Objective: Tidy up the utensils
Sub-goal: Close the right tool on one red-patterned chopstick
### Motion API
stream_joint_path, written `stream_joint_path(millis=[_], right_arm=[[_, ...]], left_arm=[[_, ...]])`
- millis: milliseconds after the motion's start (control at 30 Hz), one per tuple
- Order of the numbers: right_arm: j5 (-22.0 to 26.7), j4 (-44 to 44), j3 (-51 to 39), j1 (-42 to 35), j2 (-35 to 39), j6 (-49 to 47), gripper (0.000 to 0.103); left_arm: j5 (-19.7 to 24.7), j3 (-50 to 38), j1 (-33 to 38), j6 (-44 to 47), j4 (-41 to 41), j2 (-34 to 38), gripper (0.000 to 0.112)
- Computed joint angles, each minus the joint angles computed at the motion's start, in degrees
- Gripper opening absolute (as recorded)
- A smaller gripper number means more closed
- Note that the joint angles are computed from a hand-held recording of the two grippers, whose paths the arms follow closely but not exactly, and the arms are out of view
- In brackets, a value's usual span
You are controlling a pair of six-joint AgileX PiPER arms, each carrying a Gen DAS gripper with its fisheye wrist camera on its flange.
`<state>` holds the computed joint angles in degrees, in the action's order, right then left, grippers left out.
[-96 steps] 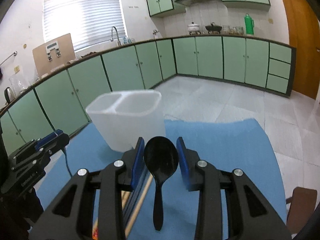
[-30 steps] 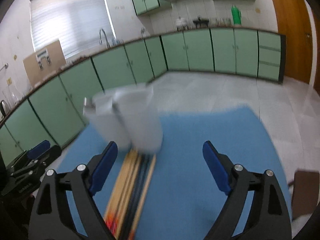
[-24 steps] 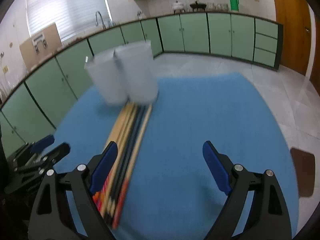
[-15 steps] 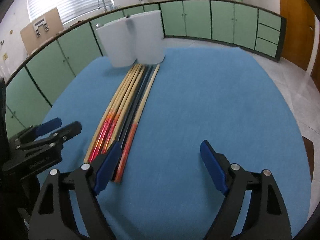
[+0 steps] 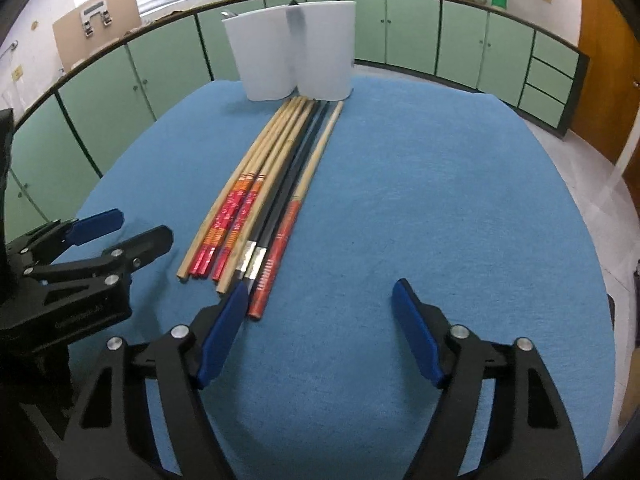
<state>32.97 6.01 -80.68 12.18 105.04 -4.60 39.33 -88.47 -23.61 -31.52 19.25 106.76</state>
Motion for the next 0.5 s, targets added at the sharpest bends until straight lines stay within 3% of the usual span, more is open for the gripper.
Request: stream_joint_path(millis=[200,333,500], right_arm=[[-1.38,1.66,2.62,-1.61,-1.75,-0.93,0.068],[-1.36,4.94,3.21,-0.95,-1.98,-5.38,0.052],[-1.19,6.06,3.09,-0.13,-2.06,-7.52,0.022]], left_arm=[[-0.59,0.49,-0.13,-0.41,0.22,-0.3,0.076],[-0.67,0.72,-0.23,-0.82,0.63,-0.38,0.076],[-1.13,1.11,0.07,-0.64,0.26,-0.61,0.076]])
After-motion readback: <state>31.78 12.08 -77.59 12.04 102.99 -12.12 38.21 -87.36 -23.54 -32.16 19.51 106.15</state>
